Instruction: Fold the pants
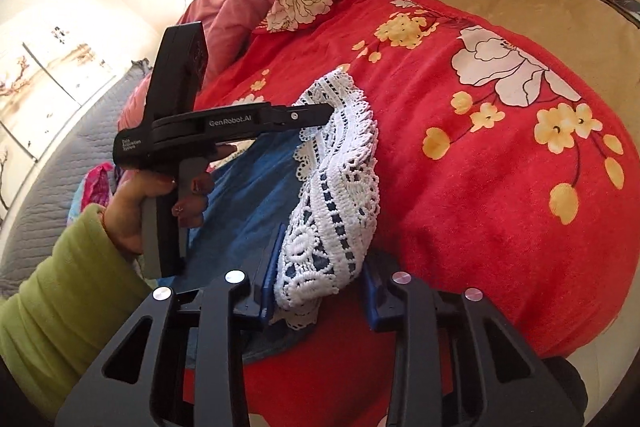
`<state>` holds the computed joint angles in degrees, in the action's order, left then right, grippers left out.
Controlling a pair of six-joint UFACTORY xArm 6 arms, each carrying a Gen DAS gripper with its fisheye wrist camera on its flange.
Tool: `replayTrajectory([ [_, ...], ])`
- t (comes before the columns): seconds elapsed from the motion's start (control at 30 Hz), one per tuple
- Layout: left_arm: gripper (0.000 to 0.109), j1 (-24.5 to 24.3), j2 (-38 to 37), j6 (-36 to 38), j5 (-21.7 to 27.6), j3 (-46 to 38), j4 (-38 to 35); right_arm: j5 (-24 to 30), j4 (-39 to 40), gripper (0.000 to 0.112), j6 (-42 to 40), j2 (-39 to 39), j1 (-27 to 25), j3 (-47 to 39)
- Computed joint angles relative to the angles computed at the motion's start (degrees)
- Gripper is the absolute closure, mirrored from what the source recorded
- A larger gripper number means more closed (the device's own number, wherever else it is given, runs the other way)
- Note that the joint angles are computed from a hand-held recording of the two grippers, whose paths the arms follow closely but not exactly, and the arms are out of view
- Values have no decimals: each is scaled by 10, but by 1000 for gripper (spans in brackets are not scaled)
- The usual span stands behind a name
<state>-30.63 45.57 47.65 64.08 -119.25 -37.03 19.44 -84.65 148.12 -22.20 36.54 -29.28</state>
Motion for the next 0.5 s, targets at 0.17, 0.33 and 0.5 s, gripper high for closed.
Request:
replayTrajectory([
  [0.17,88,-2,-22,-16,-20,30,5,15,-33,83,27,-6,7,-1],
  [0.33,91,12,-54,7,-25,71,-41,62,-34,83,-5,-8,36,-15],
  [0.5,91,43,-110,59,-17,127,-114,125,-28,83,-66,-4,90,-50],
])
